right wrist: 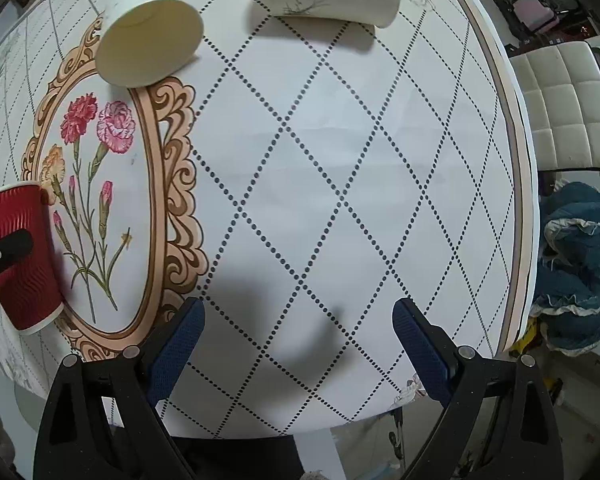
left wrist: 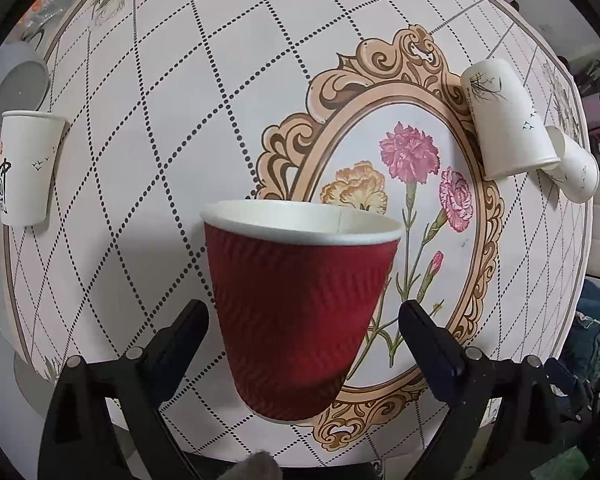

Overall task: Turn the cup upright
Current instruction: 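Lift the red cup with the left gripper and turn it toward the right gripper, then grasp the red cup with the right gripper while the left gripper releases it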

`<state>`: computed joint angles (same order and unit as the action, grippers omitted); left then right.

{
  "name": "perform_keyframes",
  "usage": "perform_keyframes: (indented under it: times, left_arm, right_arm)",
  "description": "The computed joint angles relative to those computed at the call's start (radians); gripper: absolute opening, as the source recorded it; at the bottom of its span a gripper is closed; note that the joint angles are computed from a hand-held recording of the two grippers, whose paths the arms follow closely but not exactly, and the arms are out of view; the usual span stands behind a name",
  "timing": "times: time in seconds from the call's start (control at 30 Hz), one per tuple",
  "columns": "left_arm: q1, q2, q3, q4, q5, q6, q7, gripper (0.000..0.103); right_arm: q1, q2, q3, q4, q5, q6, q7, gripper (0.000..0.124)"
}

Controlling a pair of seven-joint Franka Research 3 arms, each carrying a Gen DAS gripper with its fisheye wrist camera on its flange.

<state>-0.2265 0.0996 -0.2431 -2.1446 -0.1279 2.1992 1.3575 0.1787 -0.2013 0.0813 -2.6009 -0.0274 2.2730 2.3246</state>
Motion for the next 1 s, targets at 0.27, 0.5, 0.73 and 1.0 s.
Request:
perform_keyframes:
  times: [0.27, 0.5, 0.73, 1.0]
  left_arm:
    - [0.007, -0.102, 0.012, -0.036, 0.006, 0.038, 0.004, 0.097]
    - [0.034, -0.310, 0.043, -0.149, 0.258, 0.149, -0.076, 0.097]
    - [0.089, -0.333, 0.079, -0.223, 0.397, 0.164, -0.111, 0.097]
    - [0.135, -0.337, 0.106, -0.293, 0.439, 0.195, -0.076, 0.097]
  right_arm:
    - [0.027, 0.008, 0.014, 0.047, 0.007, -0.029, 0.025, 0.096]
    - [0.052, -0.018, 0.031, 0.095, 0.028, -0.013, 0.042, 0.096]
    - [0.117, 0.064, 0.075, 0.234, 0.020, 0.046, 0.065, 0.096]
    - [0.202, 0.225, 0.071, 0.415, -0.045, 0.034, 0.131, 0.096]
